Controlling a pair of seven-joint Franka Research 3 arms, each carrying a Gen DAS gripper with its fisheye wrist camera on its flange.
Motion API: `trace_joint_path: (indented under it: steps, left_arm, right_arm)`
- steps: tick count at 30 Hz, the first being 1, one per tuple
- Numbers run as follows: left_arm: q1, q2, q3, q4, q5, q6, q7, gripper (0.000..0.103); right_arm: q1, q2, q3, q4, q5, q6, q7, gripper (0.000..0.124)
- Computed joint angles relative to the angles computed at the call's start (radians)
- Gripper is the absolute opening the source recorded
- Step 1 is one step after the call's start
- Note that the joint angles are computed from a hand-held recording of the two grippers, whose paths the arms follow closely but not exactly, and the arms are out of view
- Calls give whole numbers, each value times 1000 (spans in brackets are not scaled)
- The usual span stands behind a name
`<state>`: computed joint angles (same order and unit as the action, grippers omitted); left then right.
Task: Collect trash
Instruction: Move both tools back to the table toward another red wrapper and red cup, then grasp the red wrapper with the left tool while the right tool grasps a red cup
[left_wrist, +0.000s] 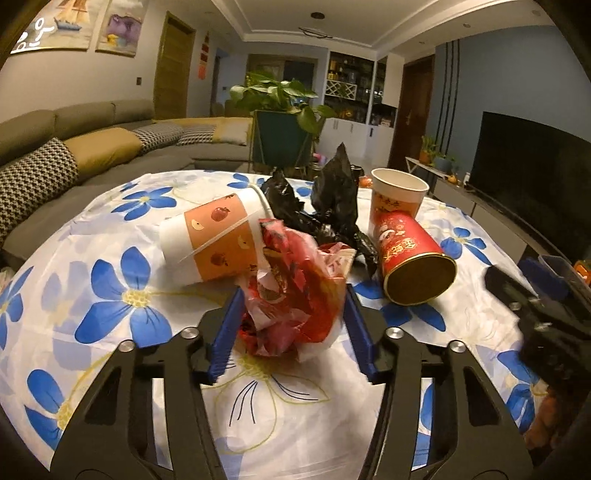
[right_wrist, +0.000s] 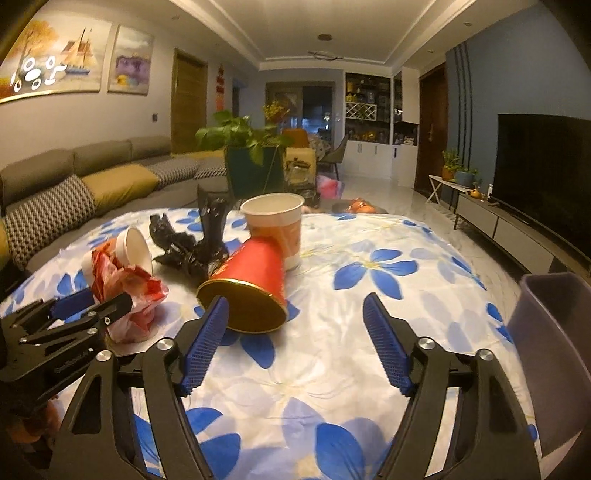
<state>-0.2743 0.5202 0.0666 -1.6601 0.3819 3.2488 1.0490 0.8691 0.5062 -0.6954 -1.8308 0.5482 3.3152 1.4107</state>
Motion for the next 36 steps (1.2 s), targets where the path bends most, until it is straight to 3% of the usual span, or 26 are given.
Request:
trace_joint_path:
  steps: [4, 8, 16, 20, 23, 27, 31, 36]
  left_arm:
    - [61, -1, -75, -4, -2, 10, 27, 40]
    - [81, 0, -100, -8, -8, 19, 46, 37]
    - [159, -22, -180, -58, -27, 62, 72, 34]
    - [235, -37, -258, -92, -25, 77, 74, 34]
    - [213, -48, -229, -105, -35, 86, 68, 36]
    - [249, -49, -264, -112, -31, 82, 64, 40]
    - [210, -54, -219, -116, -38, 88, 64, 46]
    - [242, -45, -258, -110, -33, 74, 63, 51]
  right_arm:
    - [0, 38, -18, 47, -37, -55, 27, 67]
    - [-2, 62, -31, 79, -92, -89, 73, 63]
    - [-40, 70, -7, 110, -195, -140, 152, 53]
    - [-74, 72, 21, 134, -245, -160, 185, 50]
    - [-102, 73, 45, 151, -284, -173, 205, 46]
    - [-139, 74, 82, 169, -332, -190, 232, 40]
    - [-184, 66, 129, 177, -375, -201, 255, 32]
    - [-245, 57, 193, 192, -425, -226, 282, 26]
